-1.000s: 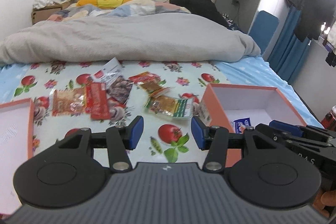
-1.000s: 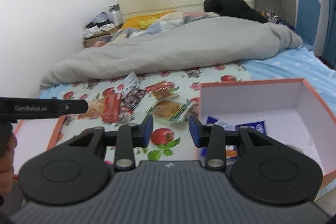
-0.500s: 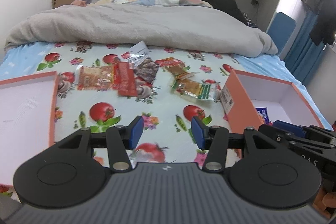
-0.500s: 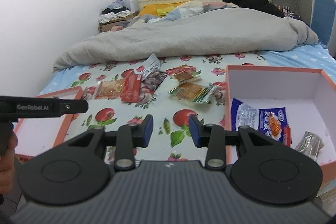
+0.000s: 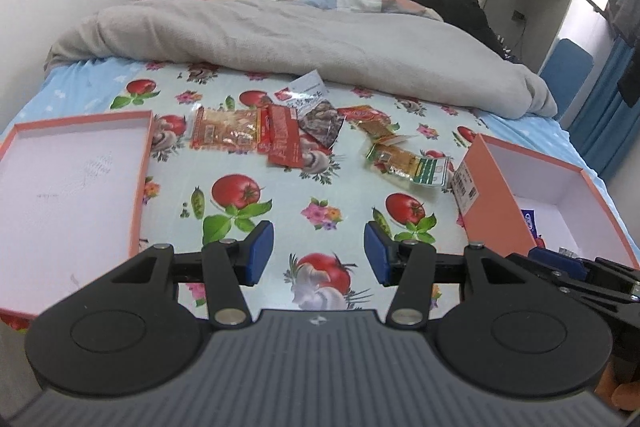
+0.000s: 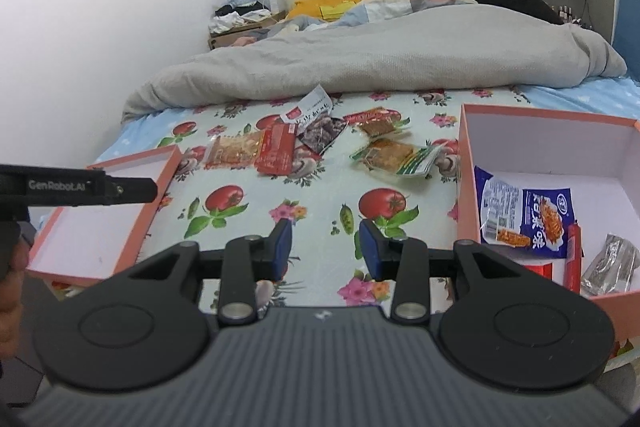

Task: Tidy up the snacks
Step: 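Withdraw both open tools from the deep box back over the snack pile, then grasp the red strip packet with the left tool while the right tool reaches the clear-green bag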

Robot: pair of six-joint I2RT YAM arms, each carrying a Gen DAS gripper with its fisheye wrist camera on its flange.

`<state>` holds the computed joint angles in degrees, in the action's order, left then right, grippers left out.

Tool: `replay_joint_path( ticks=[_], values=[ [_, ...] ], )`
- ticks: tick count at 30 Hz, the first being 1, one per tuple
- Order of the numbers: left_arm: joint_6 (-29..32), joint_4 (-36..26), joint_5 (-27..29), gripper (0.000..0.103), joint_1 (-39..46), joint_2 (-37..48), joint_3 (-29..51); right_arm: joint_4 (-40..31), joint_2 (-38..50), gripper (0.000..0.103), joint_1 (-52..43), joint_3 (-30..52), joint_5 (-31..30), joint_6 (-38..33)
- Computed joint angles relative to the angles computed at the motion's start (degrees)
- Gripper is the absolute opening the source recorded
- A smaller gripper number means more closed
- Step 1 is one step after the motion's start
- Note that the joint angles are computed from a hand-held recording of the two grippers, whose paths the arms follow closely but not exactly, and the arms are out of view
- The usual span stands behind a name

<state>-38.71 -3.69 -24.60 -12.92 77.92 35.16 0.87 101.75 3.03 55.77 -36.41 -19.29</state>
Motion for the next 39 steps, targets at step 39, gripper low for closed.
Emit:
replay_joint_path(
  ticks=[39],
  values=[
    [8.70,11.35,19.06,0.061,22.20,38.63,22.94,-9.17,29.55,0.040,10.43,35.73,12.94,4.17]
  ],
)
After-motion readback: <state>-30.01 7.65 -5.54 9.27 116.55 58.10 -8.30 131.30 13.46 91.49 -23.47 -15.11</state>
